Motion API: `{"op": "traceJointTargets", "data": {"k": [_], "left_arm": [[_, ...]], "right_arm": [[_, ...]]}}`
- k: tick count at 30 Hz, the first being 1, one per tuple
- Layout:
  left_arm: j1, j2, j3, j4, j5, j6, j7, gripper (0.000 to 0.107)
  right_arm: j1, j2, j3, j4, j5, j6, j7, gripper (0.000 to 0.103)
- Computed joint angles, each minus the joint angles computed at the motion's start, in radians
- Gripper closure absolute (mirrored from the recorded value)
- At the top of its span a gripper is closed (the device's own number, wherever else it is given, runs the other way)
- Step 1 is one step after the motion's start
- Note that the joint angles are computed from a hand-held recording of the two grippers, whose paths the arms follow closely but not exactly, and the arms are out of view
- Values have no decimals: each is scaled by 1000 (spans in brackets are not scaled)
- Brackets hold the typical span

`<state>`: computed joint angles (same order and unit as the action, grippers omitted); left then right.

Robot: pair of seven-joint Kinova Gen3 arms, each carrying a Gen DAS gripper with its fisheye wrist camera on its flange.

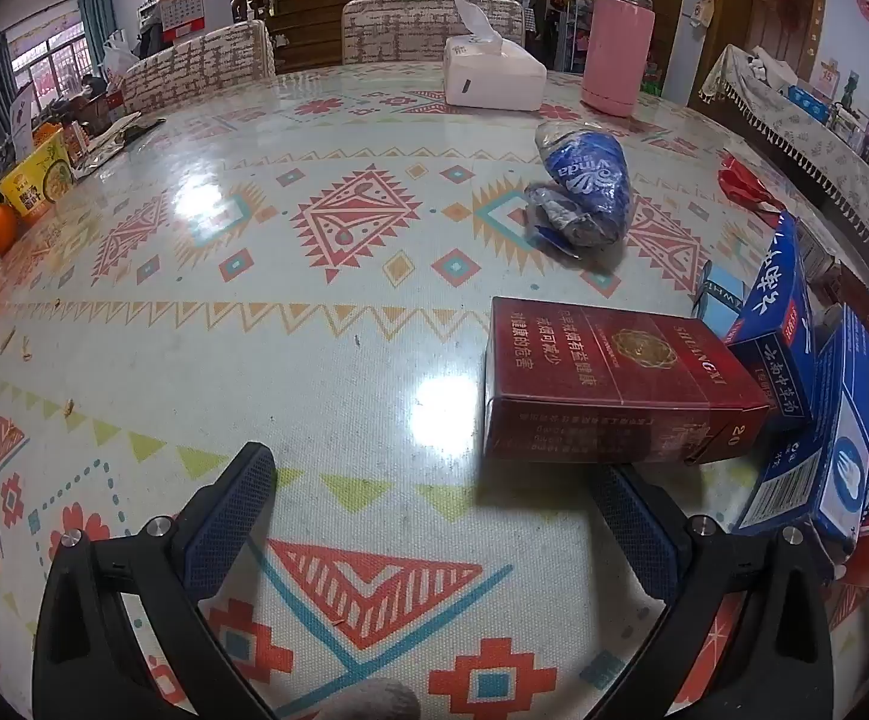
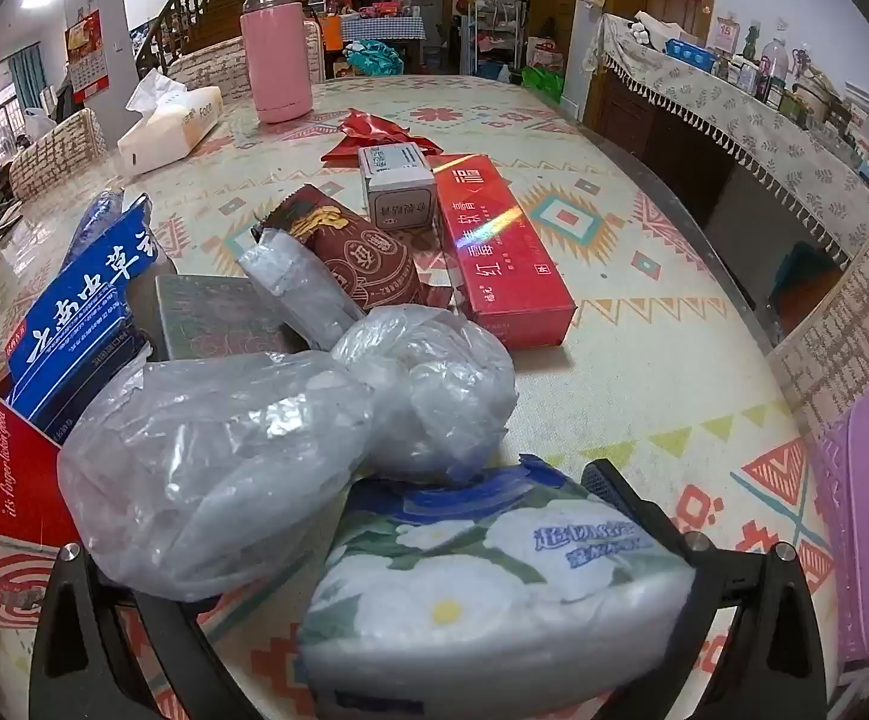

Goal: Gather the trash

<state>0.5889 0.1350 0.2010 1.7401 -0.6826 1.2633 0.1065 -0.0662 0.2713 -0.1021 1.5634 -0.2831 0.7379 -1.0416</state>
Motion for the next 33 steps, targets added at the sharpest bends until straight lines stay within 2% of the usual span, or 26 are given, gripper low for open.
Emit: {"op": "traceJointTargets", "data": {"k": [16, 19, 24, 28, 30, 33], "left_arm": [[-5, 0, 2, -29, 53, 12, -48, 4], [24, 11, 13, -52, 57, 87, -7, 4], [138, 16, 57, -109, -4, 253, 95, 4], [252, 29, 100, -159, -67, 384, 207, 4], [301, 57, 109, -201, -90, 455, 235, 4], [380, 108, 104, -272, -120, 573, 265, 4]], "right_arm": [[-2, 0, 1, -1, 2, 1, -2, 0], [4, 2, -2, -5, -5, 10, 5, 0], [27, 36, -5, -86, -8, 142, 78, 0], [49, 28, -4, -84, -29, 175, 143, 0], [59, 16, 8, -72, -62, 196, 162, 0], [147, -4, -17, -56, -171, 232, 229, 2]]}}
